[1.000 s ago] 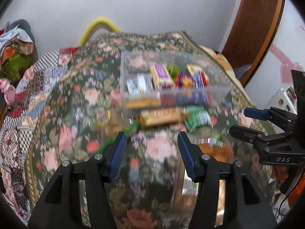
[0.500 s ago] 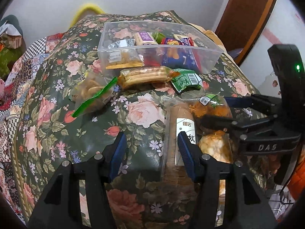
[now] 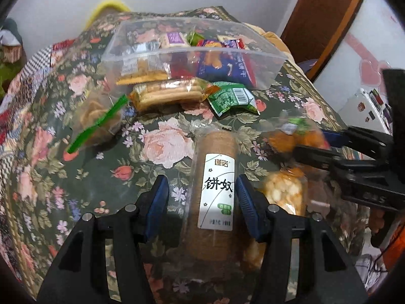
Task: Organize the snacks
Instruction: 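Grasp the tan cracker roll with left tool while right grasps orange puffed snack bag, then carry the cracker roll into the box while right drops orange snack bag in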
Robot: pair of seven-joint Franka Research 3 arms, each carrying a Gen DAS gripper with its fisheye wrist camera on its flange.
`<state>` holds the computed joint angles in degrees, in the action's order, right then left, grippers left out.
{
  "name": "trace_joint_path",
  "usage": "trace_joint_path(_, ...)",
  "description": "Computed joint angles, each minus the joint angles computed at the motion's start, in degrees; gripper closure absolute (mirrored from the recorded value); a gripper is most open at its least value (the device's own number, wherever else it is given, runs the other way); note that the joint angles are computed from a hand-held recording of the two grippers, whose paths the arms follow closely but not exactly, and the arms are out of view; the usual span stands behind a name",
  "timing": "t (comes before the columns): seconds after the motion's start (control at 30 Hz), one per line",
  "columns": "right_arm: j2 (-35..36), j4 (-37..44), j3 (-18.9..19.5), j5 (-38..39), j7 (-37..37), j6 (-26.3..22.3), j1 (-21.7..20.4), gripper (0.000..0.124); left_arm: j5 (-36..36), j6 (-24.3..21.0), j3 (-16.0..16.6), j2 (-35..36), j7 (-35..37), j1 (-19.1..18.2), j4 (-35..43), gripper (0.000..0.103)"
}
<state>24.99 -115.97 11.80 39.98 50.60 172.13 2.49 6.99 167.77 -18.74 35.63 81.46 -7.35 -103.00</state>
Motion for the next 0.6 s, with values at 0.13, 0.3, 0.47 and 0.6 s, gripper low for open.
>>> trace_joint_path(0.13,-1.4,-1.8,0.1,1.1,0.0,1.0,-1.0,0.081,-1.8,0.0,-1.7,2.0,-0.1,1.4,1.7,0.047)
trace_joint_path(0.3,-1.9,-2.4,0.7,2.5,-0.6,1.3,-1.8,0.081,-2.2,0.5,-0.5,2.9,-2.7,0.5,2.4,0.052)
trace_joint_path(0.47,-2.7,-3.0,2.8,5.9,-4.0,1.5,-3.3,0.081,1.7,0.6,4.9,0.9,-7.3,-3.3,0.7,0.066)
trace_joint_path(0.6,-3.1,-3.1,3.2,8.3,-6.0,2.3,-3.3,0.081,4.6,1.4,7.4,-1.3,-10.4,-4.7,-1.9,0.067)
